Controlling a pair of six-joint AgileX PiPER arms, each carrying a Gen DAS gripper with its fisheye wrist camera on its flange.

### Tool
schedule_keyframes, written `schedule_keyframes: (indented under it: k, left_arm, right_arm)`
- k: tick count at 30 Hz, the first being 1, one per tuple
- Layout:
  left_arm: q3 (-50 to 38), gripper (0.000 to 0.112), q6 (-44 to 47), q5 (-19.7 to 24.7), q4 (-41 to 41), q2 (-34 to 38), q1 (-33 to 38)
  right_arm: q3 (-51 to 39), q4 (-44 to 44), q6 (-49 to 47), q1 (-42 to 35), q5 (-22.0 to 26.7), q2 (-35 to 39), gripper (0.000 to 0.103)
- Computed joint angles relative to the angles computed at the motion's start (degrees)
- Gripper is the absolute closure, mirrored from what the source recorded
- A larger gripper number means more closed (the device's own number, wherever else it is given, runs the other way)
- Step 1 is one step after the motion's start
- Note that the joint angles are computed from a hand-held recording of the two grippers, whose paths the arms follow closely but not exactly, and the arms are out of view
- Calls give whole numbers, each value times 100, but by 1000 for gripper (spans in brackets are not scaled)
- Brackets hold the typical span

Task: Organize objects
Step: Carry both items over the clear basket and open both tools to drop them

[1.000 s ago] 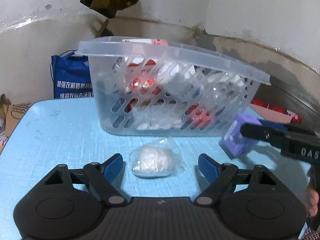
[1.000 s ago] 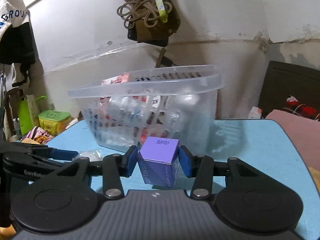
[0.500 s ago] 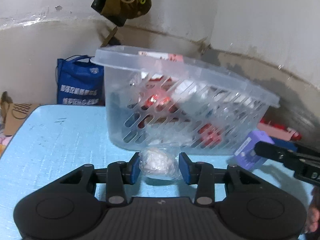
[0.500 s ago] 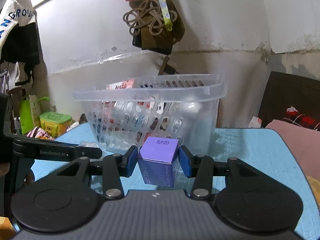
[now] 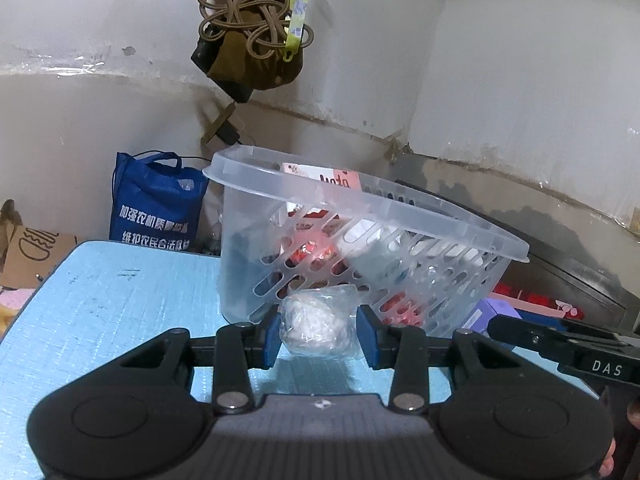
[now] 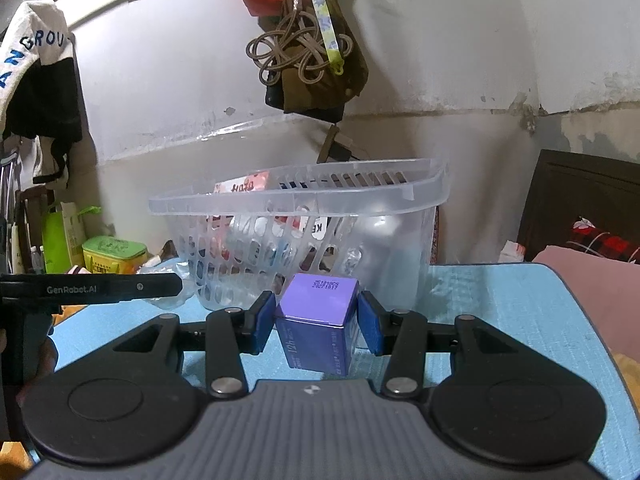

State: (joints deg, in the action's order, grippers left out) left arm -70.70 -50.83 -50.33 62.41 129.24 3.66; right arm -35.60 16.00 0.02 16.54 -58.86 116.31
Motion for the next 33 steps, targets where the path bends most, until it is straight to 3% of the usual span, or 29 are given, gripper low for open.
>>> schedule_keyframes:
  k: [11, 16, 19, 23, 28, 31, 33]
  left_arm:
    - [384, 69, 632, -200, -648, -120, -7]
    - [812, 69, 1236, -515, -1259, -249, -5]
    - [1016, 70, 1094, -668, -999, -490, 240]
    - [1251, 70, 590, -980, -402, -1004, 867]
    - [897, 70, -242, -927, 267, -1378, 957]
    - [311, 70, -873, -655, 563, -1571, 625]
    - [-371, 70, -1561, -220, 889, -1544, 269]
  right_arm:
    - [34, -19, 32, 15, -151, 27, 55]
    - [131, 249, -335, 330, -627, 114, 55]
    - [280, -12, -123, 237, -538, -124, 55]
    - [1051, 401, -401, 495, -1013, -818, 55]
    - [1113, 171, -452, 238, -386, -1690, 55]
    - [426, -36, -630, -81, 695, -2060, 55]
    - [-211, -260, -526, -336, 1453, -2071, 55]
